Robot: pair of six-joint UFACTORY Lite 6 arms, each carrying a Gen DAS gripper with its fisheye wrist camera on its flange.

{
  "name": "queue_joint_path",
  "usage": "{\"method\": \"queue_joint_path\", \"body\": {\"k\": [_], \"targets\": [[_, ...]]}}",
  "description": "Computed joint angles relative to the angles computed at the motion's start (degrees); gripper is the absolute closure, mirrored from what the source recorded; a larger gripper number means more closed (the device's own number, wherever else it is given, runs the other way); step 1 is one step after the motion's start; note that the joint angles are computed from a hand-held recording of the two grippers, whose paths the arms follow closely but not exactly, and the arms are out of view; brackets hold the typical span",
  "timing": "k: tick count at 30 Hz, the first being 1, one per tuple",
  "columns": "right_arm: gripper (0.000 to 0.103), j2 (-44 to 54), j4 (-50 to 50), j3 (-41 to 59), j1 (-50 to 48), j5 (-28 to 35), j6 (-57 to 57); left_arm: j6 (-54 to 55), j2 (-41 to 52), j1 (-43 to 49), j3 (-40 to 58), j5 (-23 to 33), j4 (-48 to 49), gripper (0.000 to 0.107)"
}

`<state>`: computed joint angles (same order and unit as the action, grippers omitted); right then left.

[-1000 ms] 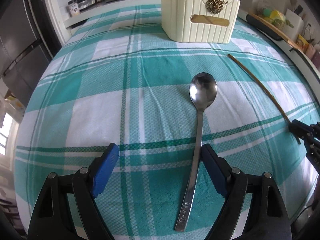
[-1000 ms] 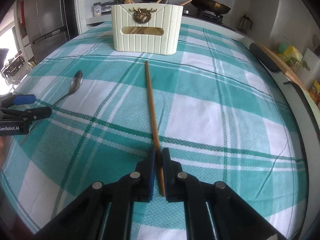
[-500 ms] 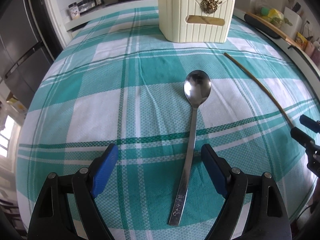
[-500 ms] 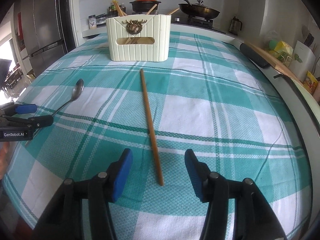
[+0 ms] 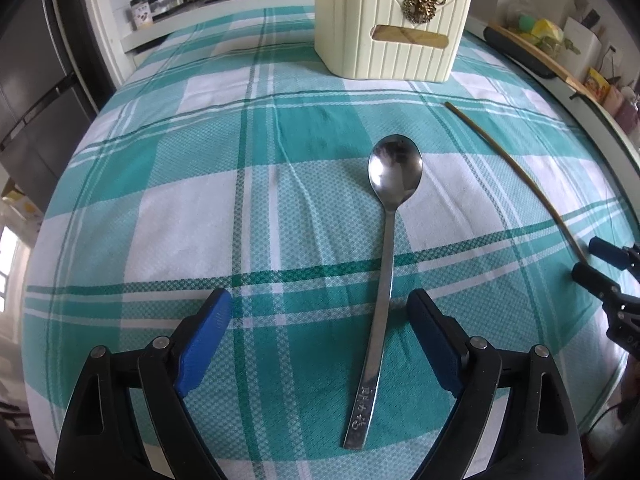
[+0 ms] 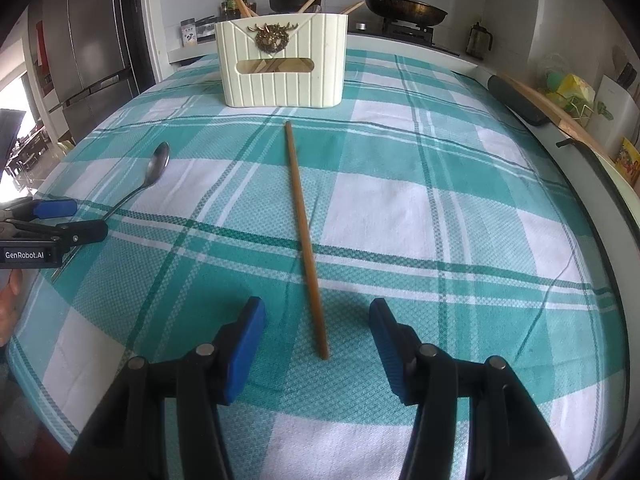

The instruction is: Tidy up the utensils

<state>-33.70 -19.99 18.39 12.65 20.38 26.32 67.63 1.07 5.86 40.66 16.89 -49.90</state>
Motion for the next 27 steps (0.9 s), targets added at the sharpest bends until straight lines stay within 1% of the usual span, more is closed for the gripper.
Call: {"method": "queue_joint_path", "body": {"k": [3,6,9,14,18,20,22,23,24,25,27], "targets": [[0.048,-0.7,11.2,0.9,-4.1,1.5,-13.1,4.1,1.8,3.3,2.5,6.2,-3.5,0.017],[0.048,-1.4,18.5,1.1,-7.5,2.7,-21.6,2.6,3.3,3.6,5.2,9.3,-2.7,0.017],[0.048,-0.9,24.0,1.5,-10.0,3.3,-27.8,-0.2,4.8,1.4,7.9,9.8,-0.5,0.017],[0.048,-0.3,26.1,2.3,-11.0,3.7,-30.7,-8.3,10.7,-4.9,14.8,7.8,6.6,0.019],[0.048,-0.1,32.4,3.7,-13.0,5.4,-38.2,-13.6,17.2,-8.2,22.2,8.4,12.2,0.027],[0.048,0.8,35.2,5.3,-14.7,6.5,-42.7,-15.5,18.7,-9.6,23.8,6.9,14.7,0.029],[0.048,3.0,38.0,7.9,-16.9,7.8,-47.7,-16.4,19.4,-10.5,24.6,5.7,16.1,0.041],[0.048,4.8,39.9,9.6,-18.0,8.4,-50.6,-15.2,19.6,-10.8,24.8,5.3,15.2,0.046],[0.048,7.1,41.4,11.7,-19.0,9.0,-53.0,-13.5,19.5,-10.8,24.7,5.0,13.7,0.061],[0.048,9.6,42.1,13.8,-19.4,9.3,-54.5,-11.7,19.5,-10.7,24.7,5.0,11.8,0.071],[0.048,16.0,43.0,19.1,-19.2,9.8,-57.0,-10.2,19.7,-10.3,24.9,5.3,9.7,0.071]]}}
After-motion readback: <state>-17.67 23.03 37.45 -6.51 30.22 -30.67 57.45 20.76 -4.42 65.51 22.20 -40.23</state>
